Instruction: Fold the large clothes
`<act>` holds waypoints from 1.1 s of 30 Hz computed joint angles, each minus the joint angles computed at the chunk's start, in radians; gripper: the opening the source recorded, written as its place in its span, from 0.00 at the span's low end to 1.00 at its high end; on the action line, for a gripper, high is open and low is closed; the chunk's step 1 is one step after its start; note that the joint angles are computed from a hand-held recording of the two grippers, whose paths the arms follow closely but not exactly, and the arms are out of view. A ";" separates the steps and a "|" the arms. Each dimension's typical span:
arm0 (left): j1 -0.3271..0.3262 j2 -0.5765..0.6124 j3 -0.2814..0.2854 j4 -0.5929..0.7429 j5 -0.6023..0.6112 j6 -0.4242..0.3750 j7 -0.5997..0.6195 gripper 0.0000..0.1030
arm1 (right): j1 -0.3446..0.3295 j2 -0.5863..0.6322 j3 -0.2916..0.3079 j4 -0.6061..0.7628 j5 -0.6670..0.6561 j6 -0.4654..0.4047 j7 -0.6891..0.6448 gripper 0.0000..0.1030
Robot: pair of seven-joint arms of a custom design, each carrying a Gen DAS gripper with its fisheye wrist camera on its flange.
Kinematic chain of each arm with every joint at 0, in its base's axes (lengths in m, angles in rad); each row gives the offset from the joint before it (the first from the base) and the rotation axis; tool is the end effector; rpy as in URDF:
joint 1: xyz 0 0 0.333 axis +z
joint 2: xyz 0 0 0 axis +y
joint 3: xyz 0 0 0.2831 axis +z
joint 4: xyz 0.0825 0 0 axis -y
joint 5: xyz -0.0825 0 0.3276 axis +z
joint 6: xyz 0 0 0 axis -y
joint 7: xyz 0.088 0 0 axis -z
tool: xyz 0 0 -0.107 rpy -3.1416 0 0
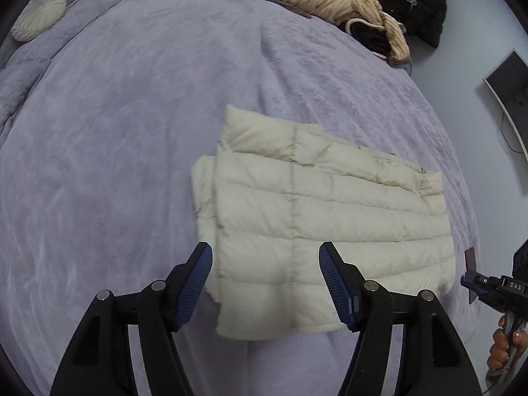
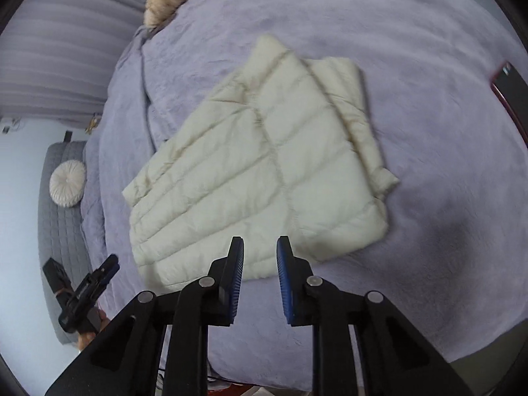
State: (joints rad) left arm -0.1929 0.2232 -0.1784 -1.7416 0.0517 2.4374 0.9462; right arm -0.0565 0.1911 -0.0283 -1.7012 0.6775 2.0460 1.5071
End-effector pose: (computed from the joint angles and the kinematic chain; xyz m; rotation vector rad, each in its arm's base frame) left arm 0.5658 -0.2108 0.4880 -2.2976 1.8108 -0.6792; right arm 0.5797 -0.0136 0.4891 -1.5213 2.0467 0.3844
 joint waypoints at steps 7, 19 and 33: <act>-0.098 0.332 0.014 0.439 0.071 -0.134 0.000 0.66 | 0.077 0.239 0.085 0.329 -0.094 -0.048 -0.058 0.22; -0.144 0.570 0.059 0.695 0.112 -0.252 -0.022 0.66 | 0.113 0.448 0.114 0.457 -0.219 -0.017 0.028 0.16; -0.145 0.605 0.060 0.734 0.113 -0.263 0.010 0.67 | 0.108 0.450 0.126 0.418 -0.231 0.009 0.017 0.16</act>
State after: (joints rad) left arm -0.3377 0.8285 -0.1182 -1.0077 0.1646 2.1747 0.9566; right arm 0.0519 0.6410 0.0972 -1.2832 0.4465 2.0549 1.5246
